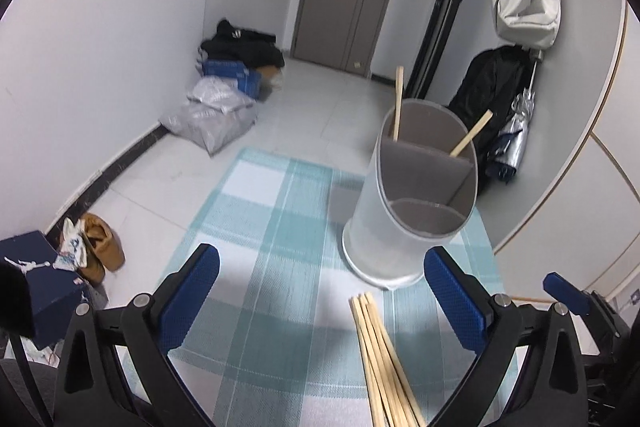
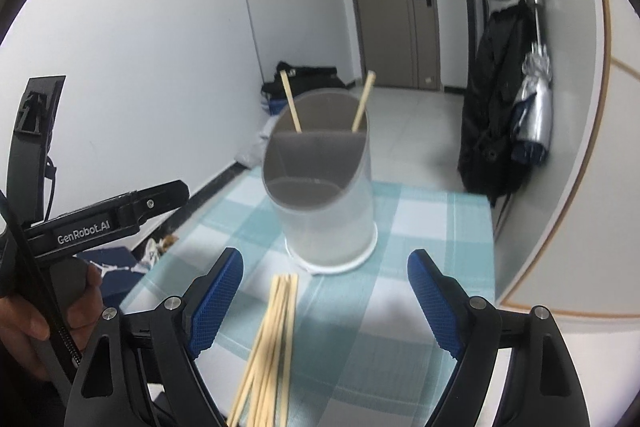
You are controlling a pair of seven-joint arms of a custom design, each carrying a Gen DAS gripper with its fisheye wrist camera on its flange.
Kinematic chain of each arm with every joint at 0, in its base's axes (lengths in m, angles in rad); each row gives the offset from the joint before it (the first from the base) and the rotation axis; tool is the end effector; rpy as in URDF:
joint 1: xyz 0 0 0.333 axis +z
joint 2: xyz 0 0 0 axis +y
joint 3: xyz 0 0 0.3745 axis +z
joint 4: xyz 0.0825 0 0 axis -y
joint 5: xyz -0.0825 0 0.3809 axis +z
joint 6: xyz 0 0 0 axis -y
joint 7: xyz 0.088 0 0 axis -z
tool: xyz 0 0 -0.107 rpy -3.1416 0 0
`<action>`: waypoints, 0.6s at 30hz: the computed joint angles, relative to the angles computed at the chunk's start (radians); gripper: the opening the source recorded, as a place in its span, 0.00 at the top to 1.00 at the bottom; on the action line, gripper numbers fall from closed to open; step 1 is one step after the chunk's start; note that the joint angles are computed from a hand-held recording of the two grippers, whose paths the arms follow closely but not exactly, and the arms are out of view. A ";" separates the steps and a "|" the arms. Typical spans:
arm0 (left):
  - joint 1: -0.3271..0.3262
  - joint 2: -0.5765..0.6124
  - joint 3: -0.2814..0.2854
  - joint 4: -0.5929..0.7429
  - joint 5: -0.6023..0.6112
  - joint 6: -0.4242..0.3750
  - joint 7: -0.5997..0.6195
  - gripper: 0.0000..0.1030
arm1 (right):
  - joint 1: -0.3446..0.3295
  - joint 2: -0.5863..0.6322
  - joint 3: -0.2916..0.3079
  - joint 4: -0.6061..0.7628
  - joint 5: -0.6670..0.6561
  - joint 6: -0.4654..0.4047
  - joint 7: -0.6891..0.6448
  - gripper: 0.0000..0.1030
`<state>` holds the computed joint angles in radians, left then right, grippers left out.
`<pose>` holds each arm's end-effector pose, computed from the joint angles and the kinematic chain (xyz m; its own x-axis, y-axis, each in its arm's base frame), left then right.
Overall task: Organize utensils
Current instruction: 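Raise both open grippers away from the holder, then lower the right gripper to the chopstick bundle and pinch one chopstick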
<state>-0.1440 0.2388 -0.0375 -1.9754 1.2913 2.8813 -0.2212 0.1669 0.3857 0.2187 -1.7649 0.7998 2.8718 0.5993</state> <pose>0.6133 -0.1670 0.4525 0.3242 -0.9167 0.2337 -0.5604 -0.3851 -0.7332 0.6784 0.2072 0.4749 0.5958 -0.7999 -0.0715 -0.5624 -0.3520 -0.7481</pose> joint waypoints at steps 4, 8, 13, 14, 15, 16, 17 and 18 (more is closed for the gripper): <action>0.012 0.010 -0.006 0.002 -0.069 -0.003 0.074 0.02 | 0.042 0.028 -0.061 0.022 -0.107 -0.044 0.113 0.18; 0.030 0.019 -0.006 -0.010 -0.190 0.020 0.152 0.02 | 0.065 0.064 -0.096 0.055 -0.208 -0.102 0.215 0.18; 0.028 0.031 0.002 -0.011 -0.319 -0.008 0.254 0.02 | 0.110 0.120 -0.142 0.110 -0.361 -0.165 0.344 0.18; 0.024 0.032 0.007 -0.011 -0.330 -0.016 0.264 0.02 | 0.113 0.131 -0.145 0.121 -0.382 -0.174 0.363 0.19; 0.020 0.035 0.012 -0.009 -0.335 -0.029 0.275 0.02 | 0.117 0.145 -0.147 0.138 -0.402 -0.193 0.383 0.21; 0.015 0.036 0.017 -0.006 -0.336 -0.043 0.282 0.02 | 0.116 0.159 -0.145 0.157 -0.417 -0.215 0.396 0.24; 0.012 0.036 0.021 -0.007 -0.337 -0.051 0.285 0.02 | 0.120 0.169 -0.147 0.172 -0.434 -0.228 0.411 0.24; 0.012 0.037 0.024 -0.007 -0.338 -0.051 0.286 0.02 | 0.125 0.179 -0.151 0.184 -0.452 -0.236 0.425 0.24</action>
